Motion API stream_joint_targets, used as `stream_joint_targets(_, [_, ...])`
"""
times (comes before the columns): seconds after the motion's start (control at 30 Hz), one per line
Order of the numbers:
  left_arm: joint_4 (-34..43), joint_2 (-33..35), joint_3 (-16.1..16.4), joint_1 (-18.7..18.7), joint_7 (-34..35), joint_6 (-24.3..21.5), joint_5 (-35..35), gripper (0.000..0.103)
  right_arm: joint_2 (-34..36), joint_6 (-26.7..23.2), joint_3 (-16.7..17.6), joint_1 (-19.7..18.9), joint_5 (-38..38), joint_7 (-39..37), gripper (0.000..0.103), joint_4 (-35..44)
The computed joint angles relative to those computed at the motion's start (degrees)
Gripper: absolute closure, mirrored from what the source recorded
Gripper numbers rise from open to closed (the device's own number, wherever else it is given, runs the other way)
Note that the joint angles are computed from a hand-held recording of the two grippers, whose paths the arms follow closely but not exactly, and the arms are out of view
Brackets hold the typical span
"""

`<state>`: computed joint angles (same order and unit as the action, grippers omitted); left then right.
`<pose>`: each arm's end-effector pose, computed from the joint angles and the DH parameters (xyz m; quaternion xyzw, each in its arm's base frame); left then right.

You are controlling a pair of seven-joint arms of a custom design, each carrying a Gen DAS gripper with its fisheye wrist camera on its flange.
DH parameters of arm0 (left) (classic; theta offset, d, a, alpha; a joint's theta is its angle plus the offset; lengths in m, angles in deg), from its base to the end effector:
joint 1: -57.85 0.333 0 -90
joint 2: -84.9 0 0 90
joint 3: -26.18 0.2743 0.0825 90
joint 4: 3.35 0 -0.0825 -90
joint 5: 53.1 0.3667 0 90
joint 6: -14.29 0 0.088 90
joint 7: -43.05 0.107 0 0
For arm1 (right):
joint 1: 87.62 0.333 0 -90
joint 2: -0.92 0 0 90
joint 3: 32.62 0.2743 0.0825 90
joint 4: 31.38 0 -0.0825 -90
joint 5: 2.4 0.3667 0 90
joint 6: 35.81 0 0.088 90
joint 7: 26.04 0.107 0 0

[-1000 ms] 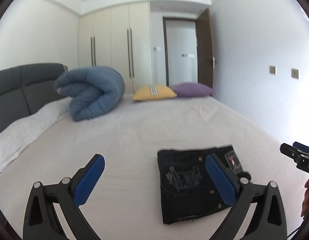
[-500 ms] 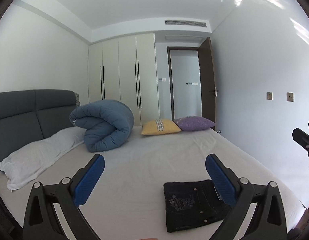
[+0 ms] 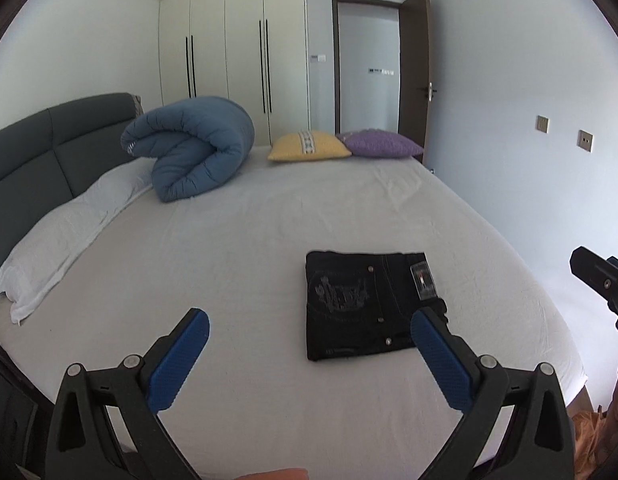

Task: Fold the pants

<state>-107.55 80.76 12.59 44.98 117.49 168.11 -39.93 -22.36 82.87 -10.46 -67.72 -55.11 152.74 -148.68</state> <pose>0.5110 -0.2677 0.6353 -0.5081 0.7292 -0.3686 0.2727 0.3586 0.3084 0.6241 -0.4342 0.7376 -0.4036 0.3233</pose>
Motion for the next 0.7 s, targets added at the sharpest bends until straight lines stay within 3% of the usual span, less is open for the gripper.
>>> stream_joint_targets(0.2, [2.4,2.4,-0.1,-0.8,2.0,-7.2,-2.0,0.0,4.0,1.2,-1.5,0.9,2.5,-1.4,0.0,1.1])
stream_joint_targets(0.7, [3.8,3.9,0.1,-1.6,2.6,-10.9,-3.1,0.0,5.8,2.2,-4.2,2.3,6.0,-2.5,0.0,0.9])
